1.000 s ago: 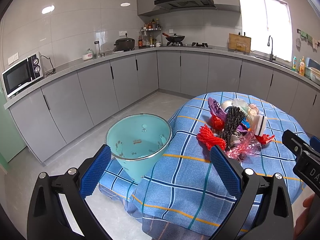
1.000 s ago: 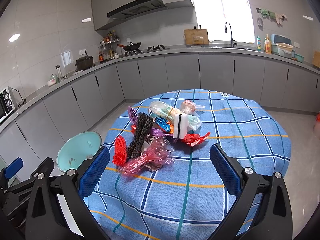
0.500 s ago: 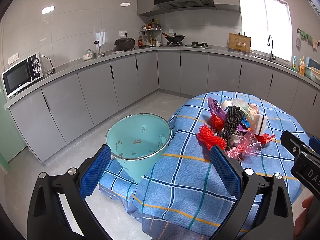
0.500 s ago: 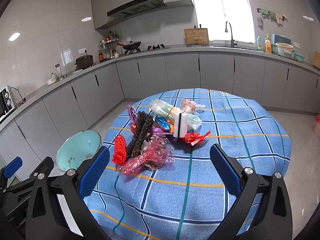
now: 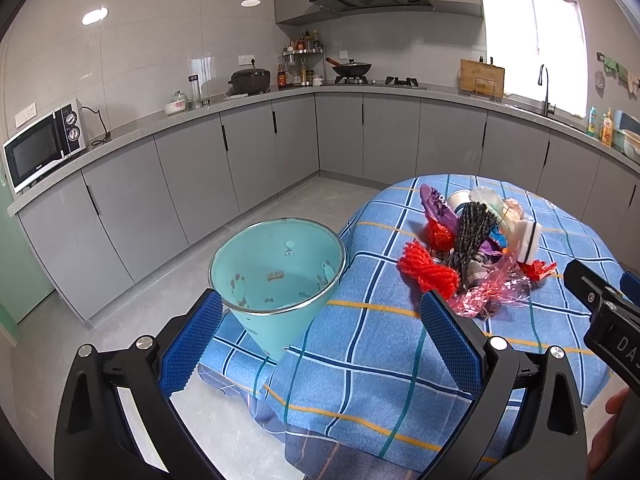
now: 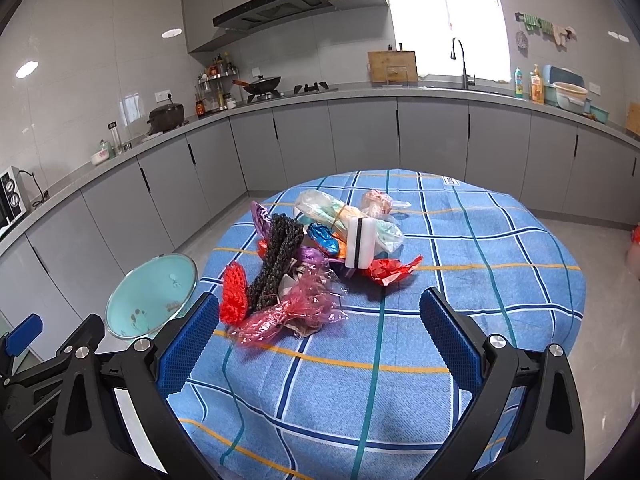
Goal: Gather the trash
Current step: 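Grasp the red mesh net with the left gripper while the right gripper grasps pink plastic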
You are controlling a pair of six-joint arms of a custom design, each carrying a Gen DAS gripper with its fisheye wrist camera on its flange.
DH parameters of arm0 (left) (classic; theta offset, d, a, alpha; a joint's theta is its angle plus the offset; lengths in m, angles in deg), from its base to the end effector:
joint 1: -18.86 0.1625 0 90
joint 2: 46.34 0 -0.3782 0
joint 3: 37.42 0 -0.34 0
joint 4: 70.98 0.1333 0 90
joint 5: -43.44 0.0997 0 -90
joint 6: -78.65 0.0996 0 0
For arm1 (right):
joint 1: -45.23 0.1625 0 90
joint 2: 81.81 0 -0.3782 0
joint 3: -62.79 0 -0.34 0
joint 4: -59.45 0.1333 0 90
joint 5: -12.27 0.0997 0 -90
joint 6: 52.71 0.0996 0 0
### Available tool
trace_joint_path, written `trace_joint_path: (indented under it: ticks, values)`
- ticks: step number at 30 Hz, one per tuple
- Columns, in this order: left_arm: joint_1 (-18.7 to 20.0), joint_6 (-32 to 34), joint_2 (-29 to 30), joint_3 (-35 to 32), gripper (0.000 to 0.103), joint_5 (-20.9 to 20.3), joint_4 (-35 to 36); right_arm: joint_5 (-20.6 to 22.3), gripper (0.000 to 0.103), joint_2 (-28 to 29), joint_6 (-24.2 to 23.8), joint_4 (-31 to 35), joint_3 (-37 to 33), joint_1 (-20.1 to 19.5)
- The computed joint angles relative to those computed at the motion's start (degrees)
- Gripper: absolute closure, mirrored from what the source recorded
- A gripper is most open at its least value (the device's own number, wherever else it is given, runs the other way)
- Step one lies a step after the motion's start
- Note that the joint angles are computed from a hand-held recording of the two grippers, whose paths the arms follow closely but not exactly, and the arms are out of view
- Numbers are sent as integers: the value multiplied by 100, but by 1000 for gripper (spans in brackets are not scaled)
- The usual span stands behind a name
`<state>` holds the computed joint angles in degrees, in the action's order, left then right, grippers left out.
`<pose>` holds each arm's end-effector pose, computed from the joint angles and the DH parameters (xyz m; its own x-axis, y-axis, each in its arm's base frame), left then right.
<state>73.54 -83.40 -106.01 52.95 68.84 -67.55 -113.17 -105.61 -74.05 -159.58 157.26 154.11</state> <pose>-0.0854 -0.5067 0.2089 -0.6442 -0.2034 -0.7373 0.5497 0.5471 -0.6313 0.2592 -0.5243 0.0366 -0.8051 0.0089 0.5931 -0.4968 0.5364 -0.6823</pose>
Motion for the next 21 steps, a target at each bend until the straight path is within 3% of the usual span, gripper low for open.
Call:
trace_joint_path:
  ticks: [6,10,12,14,15,21]
  values:
    - [198,-45,197,-208,6,109,165,0,4,33,11,71,-64,-196]
    - [421,-303,463,-557,6,266,560,361,6,-5,84,209,-19,-425]
    - [522,-544,607,-772,6,362,853,645,11,-48,174,441,1,-548]
    - [630,-629,723,-948,6,499,1027,891,37,-102,327,820,-33,-654]
    - [669,-604,769,-1013,6,530,1038,974,40,-118,401,1016,-77,-695]
    - [800,-590,1095,-1711,10,744,1401,1529,42,-92,1006,1915,-450,-911]
